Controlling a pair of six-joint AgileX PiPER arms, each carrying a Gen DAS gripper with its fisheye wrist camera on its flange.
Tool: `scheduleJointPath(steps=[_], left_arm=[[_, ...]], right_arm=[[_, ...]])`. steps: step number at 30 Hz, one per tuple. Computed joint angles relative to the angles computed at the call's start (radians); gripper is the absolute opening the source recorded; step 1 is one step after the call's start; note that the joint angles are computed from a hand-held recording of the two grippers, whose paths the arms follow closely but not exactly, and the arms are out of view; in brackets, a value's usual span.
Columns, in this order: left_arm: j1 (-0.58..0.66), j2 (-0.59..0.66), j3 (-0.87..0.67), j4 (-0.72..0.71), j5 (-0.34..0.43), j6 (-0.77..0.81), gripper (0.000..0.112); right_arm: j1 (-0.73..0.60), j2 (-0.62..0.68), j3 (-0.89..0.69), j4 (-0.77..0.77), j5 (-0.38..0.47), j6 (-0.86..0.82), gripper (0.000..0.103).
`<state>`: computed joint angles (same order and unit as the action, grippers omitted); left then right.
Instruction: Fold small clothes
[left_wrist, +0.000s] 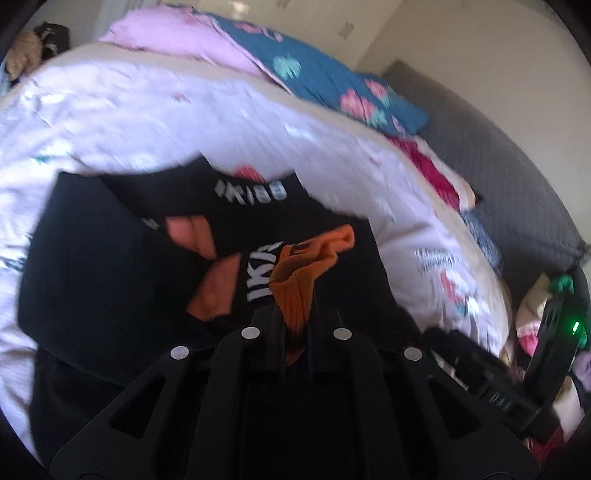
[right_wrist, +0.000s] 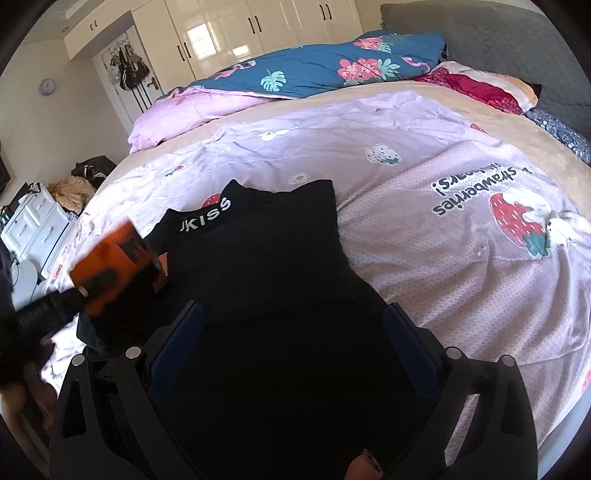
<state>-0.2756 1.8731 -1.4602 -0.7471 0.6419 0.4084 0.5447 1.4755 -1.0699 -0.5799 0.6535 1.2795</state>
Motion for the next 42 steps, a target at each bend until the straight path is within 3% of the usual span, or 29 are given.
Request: scheduleJointPath(steps=[4,6,8,10,11,14,17,18,22,24,25,26,29,31,34,37,42], left_arm=[[-0.013,0.058,-0.019,-0.023,0.061,0.033,0.010],[-0.005,0.091,-0.042,-0.040,0.124,0.052,0.025],[0.004,0.094,-0.035,-0.053,0.146,0.072,0.039],[0.024,0.083,-0.016,-0.094,0.173,0.111,0.044],[0.036,0.074,-0.008,-0.115,0.180,0.126,0.053],[0.066,0.025,0.010,-0.084,0.151,0.107,0.063],[0.083,-0.023,0.007,0.116,0.066,-0.064,0.074],[0.087,-0.033,0.005,0.161,0.052,-0.107,0.077],[0.150,-0.072,0.016,0.177,0.022,-0.136,0.078],[0.177,-0.091,0.027,0.184,0.008,-0.149,0.080],[0.186,-0.094,0.028,0.182,0.006,-0.149,0.082],[0.196,-0.100,0.030,0.180,0.005,-0.149,0.086],[0.228,-0.107,0.026,0.172,0.000,-0.144,0.087],[0.262,-0.106,0.017,0.161,0.013,-0.143,0.087],[0.283,-0.101,0.010,0.160,0.020,-0.156,0.087],[0.282,-0.095,0.008,0.167,0.018,-0.158,0.087],[0.256,-0.074,0.004,0.188,0.018,-0.167,0.087]], right_arm=[[-0.016,-0.006,0.016,0.005,-0.007,0.008,0.097],[-0.025,-0.007,0.022,0.010,-0.010,0.010,0.097],[-0.037,-0.006,0.029,0.027,-0.023,0.005,0.097],[-0.043,0.002,0.030,0.045,-0.037,-0.012,0.097],[-0.043,0.009,0.026,0.057,-0.044,-0.025,0.097],[-0.039,0.043,0.007,0.128,-0.082,-0.098,0.097],[-0.029,0.117,-0.056,0.287,-0.118,-0.273,0.094],[-0.026,0.145,-0.079,0.358,-0.127,-0.343,0.085],[-0.008,0.245,-0.160,0.582,-0.157,-0.554,0.068],[0.000,0.274,-0.191,0.610,-0.158,-0.596,0.031],[0.010,0.283,-0.208,0.581,-0.156,-0.585,0.023],[0.018,0.284,-0.226,0.549,-0.150,-0.578,0.008],[0.034,0.260,-0.270,0.456,-0.152,-0.574,0.008],[0.043,0.258,-0.349,0.368,-0.106,-0.586,0.007],[0.029,0.254,-0.463,0.331,-0.075,-0.689,0.006],[0.007,0.230,-0.496,0.317,-0.060,-0.781,0.005],[-0.024,0.206,-0.429,0.214,-0.059,-0.747,0.003]])
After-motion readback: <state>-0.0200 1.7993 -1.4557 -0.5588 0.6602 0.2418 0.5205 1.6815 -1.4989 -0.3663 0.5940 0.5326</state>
